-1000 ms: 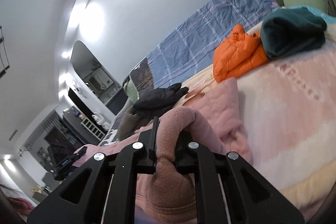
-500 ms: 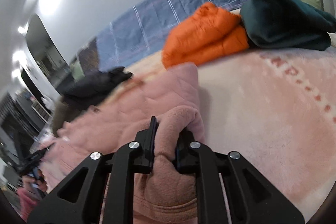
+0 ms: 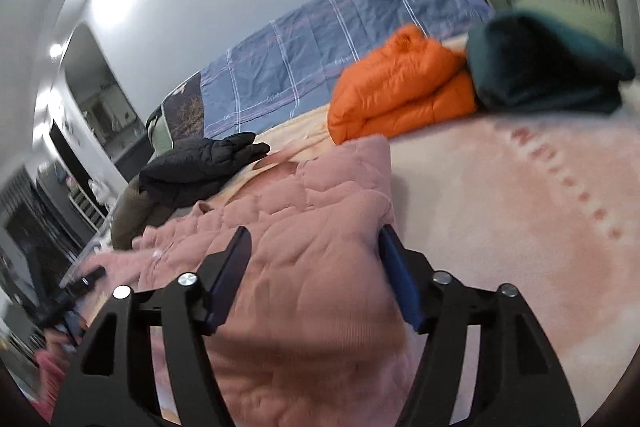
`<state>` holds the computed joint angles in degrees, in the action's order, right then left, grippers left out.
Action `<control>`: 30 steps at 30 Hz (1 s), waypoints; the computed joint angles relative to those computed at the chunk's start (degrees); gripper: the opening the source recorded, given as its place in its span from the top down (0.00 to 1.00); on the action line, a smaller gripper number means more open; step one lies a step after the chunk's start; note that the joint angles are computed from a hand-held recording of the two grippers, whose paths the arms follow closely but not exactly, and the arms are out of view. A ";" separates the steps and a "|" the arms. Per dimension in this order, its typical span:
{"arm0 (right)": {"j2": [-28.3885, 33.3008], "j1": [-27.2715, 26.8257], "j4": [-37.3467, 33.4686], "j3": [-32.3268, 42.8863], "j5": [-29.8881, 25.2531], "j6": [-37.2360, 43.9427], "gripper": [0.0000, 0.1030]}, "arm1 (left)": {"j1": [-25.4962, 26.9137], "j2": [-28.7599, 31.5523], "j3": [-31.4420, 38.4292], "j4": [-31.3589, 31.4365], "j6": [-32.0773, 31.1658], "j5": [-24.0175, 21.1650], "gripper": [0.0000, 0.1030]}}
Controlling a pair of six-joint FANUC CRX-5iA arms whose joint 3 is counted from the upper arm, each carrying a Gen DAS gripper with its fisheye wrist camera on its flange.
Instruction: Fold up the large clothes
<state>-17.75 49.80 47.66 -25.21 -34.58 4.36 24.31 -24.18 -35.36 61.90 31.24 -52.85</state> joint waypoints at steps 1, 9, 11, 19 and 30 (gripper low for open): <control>-0.89 0.99 0.48 -0.42 -1.04 0.70 0.35 | 0.94 -0.79 -0.38 0.13 -0.67 -1.06 0.24; -4.57 7.23 -4.40 -0.85 -8.51 11.32 0.26 | 5.45 -2.51 -1.10 -4.32 -1.21 -9.64 0.25; -4.64 7.47 -8.92 0.15 -8.96 15.60 0.25 | 4.89 -1.77 -1.18 -3.76 -1.41 -9.89 0.25; 1.32 6.14 -19.09 7.99 -9.08 32.14 0.25 | -0.80 4.22 4.17 -1.37 -5.57 -9.78 0.34; 6.28 -5.92 -3.90 9.85 9.51 10.70 0.22 | -5.53 11.29 8.75 11.96 -0.20 8.03 0.28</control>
<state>-11.47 43.88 43.76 -15.36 -25.07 15.07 18.77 -12.90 -26.61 73.85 31.04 -44.82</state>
